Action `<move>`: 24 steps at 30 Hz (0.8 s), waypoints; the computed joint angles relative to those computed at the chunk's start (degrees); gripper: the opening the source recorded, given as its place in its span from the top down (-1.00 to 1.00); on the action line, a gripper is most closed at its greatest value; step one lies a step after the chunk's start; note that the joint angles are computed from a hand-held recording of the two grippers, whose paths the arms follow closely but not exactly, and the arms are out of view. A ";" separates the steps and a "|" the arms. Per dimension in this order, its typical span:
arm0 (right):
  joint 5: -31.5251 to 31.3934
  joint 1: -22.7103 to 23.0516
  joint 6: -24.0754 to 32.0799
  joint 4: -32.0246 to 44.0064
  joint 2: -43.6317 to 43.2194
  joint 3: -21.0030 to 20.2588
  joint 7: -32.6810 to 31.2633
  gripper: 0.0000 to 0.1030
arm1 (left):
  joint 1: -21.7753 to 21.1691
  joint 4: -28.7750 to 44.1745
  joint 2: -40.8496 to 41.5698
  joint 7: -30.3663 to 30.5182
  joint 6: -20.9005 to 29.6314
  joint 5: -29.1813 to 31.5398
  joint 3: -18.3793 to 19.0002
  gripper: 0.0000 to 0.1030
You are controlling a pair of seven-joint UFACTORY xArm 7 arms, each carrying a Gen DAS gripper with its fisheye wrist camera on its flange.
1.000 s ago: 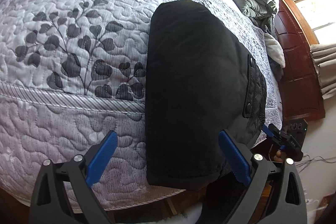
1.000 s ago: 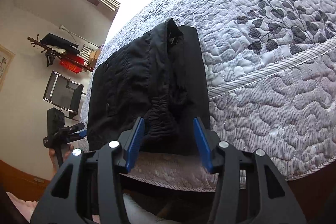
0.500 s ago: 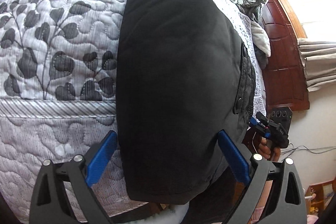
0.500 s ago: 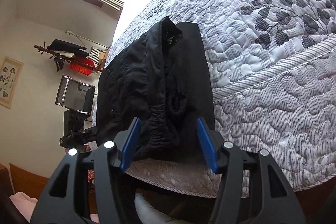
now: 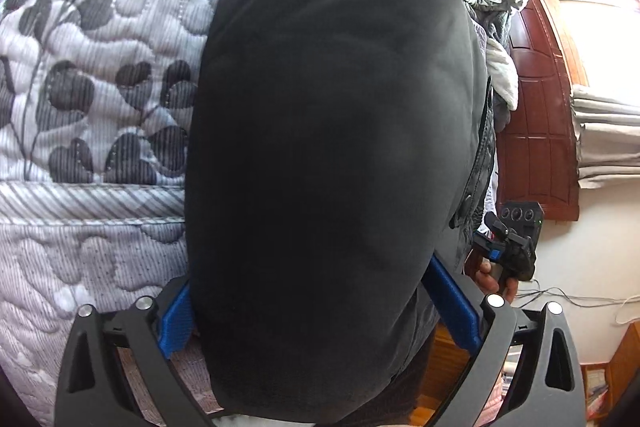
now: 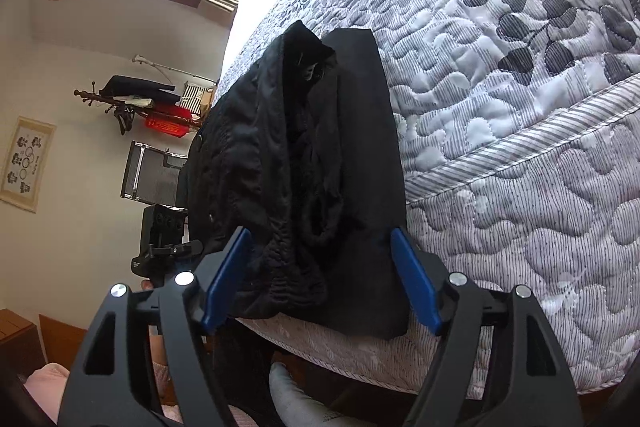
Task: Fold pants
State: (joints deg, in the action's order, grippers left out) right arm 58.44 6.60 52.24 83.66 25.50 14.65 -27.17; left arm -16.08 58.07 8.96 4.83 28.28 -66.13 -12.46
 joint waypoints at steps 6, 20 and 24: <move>-0.28 -0.53 0.15 1.91 2.72 0.38 0.45 -0.59 | 0.94 2.64 1.10 -2.40 2.80 0.50 -0.02 -0.93; -0.67 -1.40 3.48 7.42 7.33 1.82 0.20 -0.32 | 0.83 6.52 4.73 -5.89 4.07 0.70 -0.22 -0.94; 0.87 -1.03 0.20 3.94 4.34 2.18 -2.32 0.05 | -0.17 7.56 4.90 -9.93 1.79 4.63 -0.90 -0.94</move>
